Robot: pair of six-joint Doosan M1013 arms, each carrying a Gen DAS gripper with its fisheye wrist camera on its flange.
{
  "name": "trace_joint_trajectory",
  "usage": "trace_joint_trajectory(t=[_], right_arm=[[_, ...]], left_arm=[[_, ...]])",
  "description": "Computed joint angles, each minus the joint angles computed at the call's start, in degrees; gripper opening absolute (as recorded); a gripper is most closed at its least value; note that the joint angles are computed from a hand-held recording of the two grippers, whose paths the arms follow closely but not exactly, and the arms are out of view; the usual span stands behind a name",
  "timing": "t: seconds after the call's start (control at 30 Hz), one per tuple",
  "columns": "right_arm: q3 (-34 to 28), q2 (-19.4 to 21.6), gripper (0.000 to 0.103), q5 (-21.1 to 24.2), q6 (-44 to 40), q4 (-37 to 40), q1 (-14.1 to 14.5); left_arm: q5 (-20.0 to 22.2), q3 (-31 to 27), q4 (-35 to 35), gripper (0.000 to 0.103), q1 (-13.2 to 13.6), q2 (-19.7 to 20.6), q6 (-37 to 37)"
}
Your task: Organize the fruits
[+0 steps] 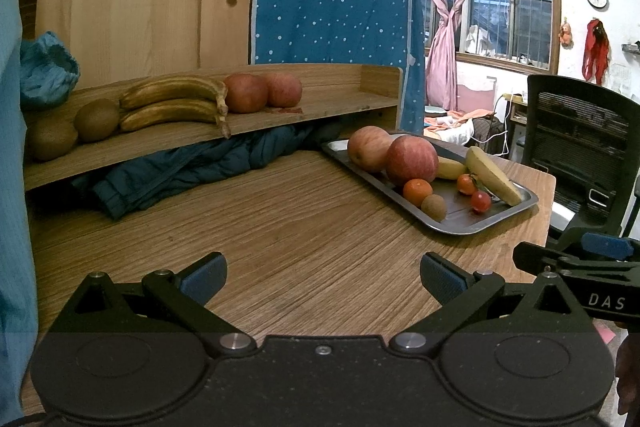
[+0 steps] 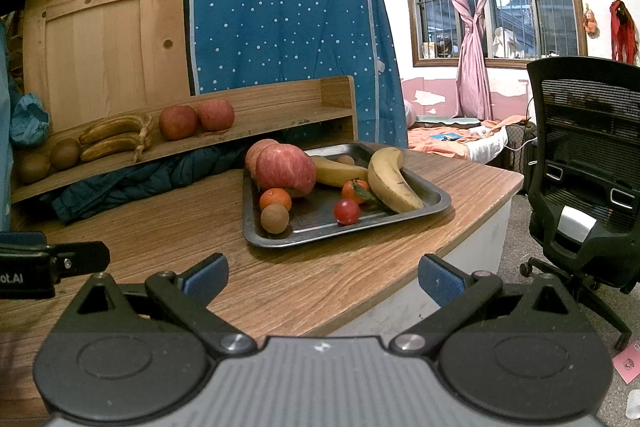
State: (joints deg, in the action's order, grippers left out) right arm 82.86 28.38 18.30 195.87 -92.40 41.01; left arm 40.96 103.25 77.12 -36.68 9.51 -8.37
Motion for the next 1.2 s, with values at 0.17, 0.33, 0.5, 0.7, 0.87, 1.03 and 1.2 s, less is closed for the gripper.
trace_joint_trajectory(t=[0.17, 0.33, 0.5, 0.7, 0.87, 1.03, 1.2], right_arm=[[0.15, 0.04, 0.103, -0.05, 0.31, -0.33, -0.01], [0.08, 0.06, 0.103, 0.01, 0.04, -0.04, 0.01], [0.04, 0.07, 0.103, -0.02, -0.03, 0.01, 0.00], [0.01, 0.09, 0.103, 0.01, -0.09, 0.10, 0.02], [-0.02, 0.10, 0.103, 0.02, -0.28, 0.28, 0.03], [0.02, 0.12, 0.103, 0.04, -0.39, 0.38, 0.06], [0.02, 0.12, 0.103, 0.05, -0.50, 0.51, 0.07]], left_arm=[[-0.02, -0.07, -0.88, 0.102, 0.22, 0.03, 0.02], [-0.30, 0.02, -0.79, 0.102, 0.29, -0.03, -0.35], [-0.24, 0.00, -0.83, 0.102, 0.27, -0.02, -0.29], [-0.20, -0.01, -0.87, 0.102, 0.26, -0.02, -0.24], [-0.20, 0.00, -0.87, 0.102, 0.26, -0.02, -0.28], [-0.18, -0.03, -0.87, 0.102, 0.24, -0.01, -0.27], [-0.25, 0.04, -0.82, 0.102, 0.21, -0.06, -0.33]])
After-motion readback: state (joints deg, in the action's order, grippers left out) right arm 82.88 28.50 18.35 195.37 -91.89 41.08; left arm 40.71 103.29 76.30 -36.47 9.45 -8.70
